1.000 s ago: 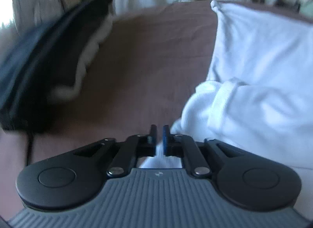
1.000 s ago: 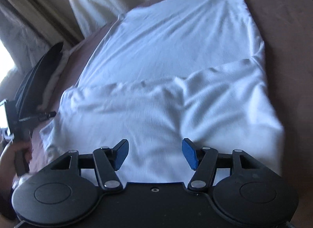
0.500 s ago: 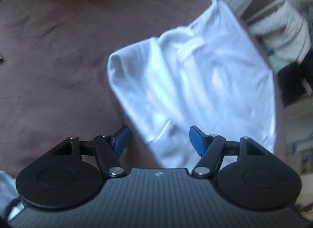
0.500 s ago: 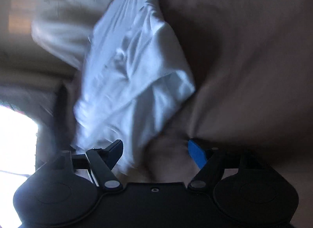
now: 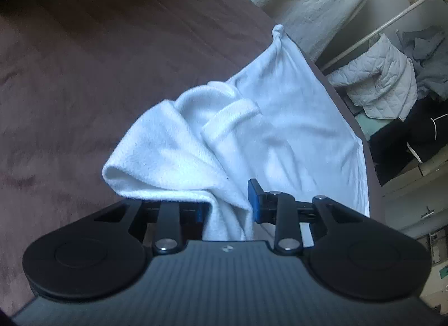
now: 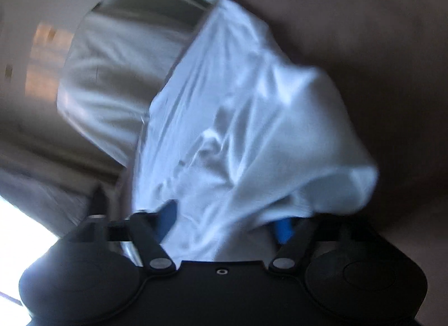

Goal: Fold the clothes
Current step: 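Grasp the folded shirt edge with the left gripper while the right gripper grasps the hem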

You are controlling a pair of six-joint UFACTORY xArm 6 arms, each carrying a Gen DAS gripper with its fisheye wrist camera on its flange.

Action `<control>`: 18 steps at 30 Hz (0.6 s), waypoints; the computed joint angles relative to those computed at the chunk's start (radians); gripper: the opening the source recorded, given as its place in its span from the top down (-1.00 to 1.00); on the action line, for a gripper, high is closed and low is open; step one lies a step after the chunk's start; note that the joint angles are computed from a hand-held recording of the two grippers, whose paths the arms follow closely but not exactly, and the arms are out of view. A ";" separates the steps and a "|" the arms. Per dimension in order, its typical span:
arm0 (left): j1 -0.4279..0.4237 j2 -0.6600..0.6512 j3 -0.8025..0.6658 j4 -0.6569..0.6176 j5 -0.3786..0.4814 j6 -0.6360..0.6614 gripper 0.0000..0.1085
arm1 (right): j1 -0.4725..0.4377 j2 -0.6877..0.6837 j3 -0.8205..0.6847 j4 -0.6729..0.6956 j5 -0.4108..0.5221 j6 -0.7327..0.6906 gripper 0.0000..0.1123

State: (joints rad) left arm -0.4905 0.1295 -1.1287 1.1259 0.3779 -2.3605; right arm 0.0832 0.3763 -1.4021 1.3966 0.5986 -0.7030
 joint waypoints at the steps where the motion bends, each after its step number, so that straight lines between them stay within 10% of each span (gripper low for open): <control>1: -0.007 -0.005 0.001 -0.017 0.030 0.025 0.46 | -0.001 -0.004 0.000 -0.013 -0.018 -0.020 0.35; 12: 0.016 -0.006 0.016 -0.115 -0.053 0.131 0.39 | -0.095 -0.061 0.045 -0.329 0.118 0.095 0.12; 18: 0.036 0.017 0.005 -0.063 -0.127 0.088 0.16 | -0.180 0.005 0.023 -0.058 0.303 0.132 -0.37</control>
State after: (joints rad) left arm -0.4540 0.1469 -1.1236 1.0627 0.2506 -2.2728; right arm -0.0971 0.3810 -1.3794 1.3382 0.9017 -0.5710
